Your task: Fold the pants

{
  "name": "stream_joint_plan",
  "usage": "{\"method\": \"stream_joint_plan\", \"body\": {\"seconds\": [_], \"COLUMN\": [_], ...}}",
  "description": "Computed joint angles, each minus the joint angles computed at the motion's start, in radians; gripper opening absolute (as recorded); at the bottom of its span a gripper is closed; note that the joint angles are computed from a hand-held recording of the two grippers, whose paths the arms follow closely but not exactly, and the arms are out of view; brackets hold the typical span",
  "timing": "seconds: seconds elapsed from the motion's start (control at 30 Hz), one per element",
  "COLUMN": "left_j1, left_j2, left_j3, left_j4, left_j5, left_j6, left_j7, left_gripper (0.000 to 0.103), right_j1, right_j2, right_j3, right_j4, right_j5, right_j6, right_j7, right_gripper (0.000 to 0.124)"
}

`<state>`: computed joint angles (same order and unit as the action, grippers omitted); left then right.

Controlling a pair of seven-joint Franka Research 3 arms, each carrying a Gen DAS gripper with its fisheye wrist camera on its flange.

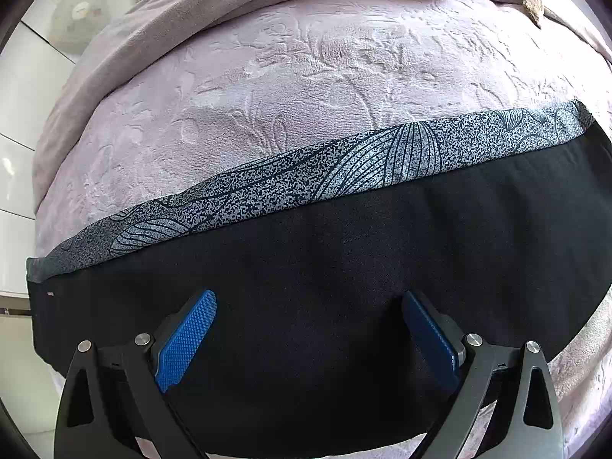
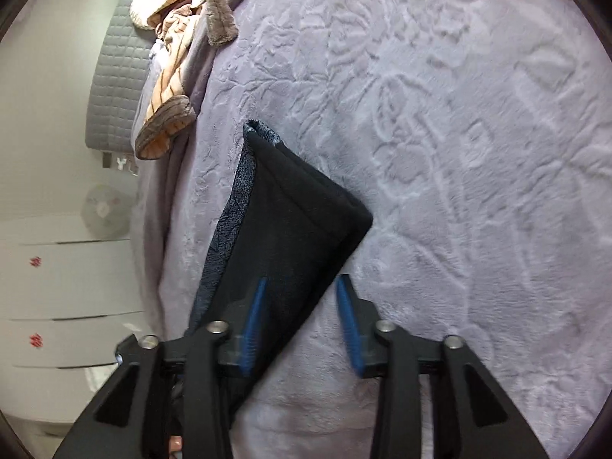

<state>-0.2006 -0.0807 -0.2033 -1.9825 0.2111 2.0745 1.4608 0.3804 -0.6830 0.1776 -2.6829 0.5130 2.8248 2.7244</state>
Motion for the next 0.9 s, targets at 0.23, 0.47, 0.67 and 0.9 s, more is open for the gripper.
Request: {"method": "stream_joint_plan", "body": {"seconds": [0.23,0.47,0.67,0.9], "left_j1": [0.000,-0.005,-0.005,-0.006], "left_j2": [0.007,0.039,0.038,0.039], "left_j3": [-0.001,-0.007,-0.006,-0.007], "left_j4": [0.003,0.018,0.015,0.009], "left_j5": [0.002,0.012,0.014,0.024], "left_j6": [0.004,0.015,0.018,0.030], "left_j7": [-0.001,-0.021,-0.019,-0.014], "left_gripper": [0.099,0.102,0.102,0.102], "right_j1": [0.047,0.088,0.126,0.267], "right_j2": [0.037,0.104,0.167,0.206], "right_j3": [-0.027,-0.062,-0.097,-0.199], "right_j4": [-0.018,0.009,0.044,0.107], "right_j5": [0.055,0.095,0.147,0.202], "right_j6": [0.085,0.134,0.169,0.323], "right_j7": [-0.019,-0.088,-0.150,-0.375], "right_gripper": [0.047,0.047,0.048,0.049]}}
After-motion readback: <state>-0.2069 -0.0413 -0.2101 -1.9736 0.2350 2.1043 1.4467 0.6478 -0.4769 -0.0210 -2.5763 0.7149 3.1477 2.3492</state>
